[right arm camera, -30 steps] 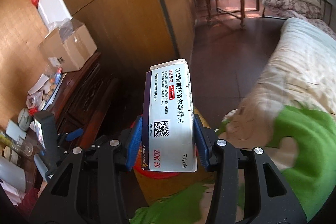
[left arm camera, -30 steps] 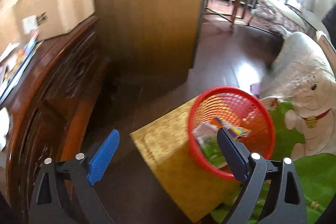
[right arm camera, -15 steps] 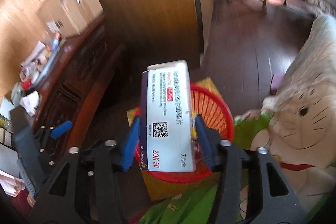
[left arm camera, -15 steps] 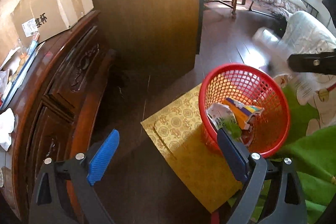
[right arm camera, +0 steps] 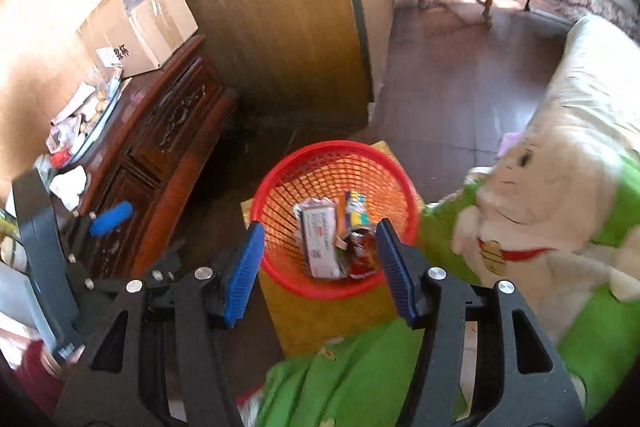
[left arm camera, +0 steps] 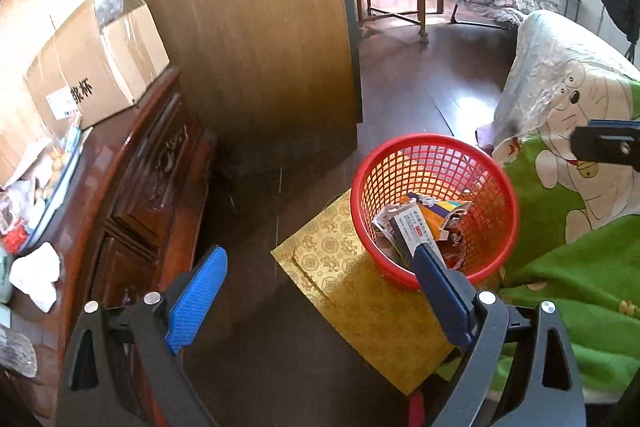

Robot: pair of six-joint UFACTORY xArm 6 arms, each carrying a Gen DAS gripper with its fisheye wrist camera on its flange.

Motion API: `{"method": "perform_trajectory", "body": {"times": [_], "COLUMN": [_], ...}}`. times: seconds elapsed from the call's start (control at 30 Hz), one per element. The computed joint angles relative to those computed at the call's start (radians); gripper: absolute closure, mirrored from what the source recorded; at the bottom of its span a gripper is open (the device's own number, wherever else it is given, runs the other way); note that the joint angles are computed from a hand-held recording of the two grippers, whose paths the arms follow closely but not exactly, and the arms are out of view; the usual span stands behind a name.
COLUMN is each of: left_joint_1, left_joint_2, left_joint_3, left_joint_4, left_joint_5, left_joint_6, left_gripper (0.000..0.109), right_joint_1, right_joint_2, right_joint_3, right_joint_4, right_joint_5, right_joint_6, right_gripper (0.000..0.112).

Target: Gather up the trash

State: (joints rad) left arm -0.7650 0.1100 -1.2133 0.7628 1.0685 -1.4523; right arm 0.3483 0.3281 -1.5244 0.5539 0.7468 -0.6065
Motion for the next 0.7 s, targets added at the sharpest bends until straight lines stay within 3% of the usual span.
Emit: {"method": "perform_trajectory", "body": {"times": [0.3,0.7], "left_joint_1": [-0.049,-0.051], "left_joint_2": [0.013,0.034], "left_joint_3": [-0.039,-0.065], "left_joint_4": [-0.050,-0.063], "left_joint_5": [0.009,0.026], "left_joint_6": [0.041,0.044], "left_gripper": [0.014,0.012], "right_joint_1": [-0.008,0.013], "right_joint_2": [-0.122,-0.126], "right_joint_3": [0.154,0.186], "right_joint_4": [-0.039,-0.106], "right_joint_5": [-0.012,-0.054], "right_joint_6": [-0.089,-0.064], "right_gripper": [0.051,0.051]}}
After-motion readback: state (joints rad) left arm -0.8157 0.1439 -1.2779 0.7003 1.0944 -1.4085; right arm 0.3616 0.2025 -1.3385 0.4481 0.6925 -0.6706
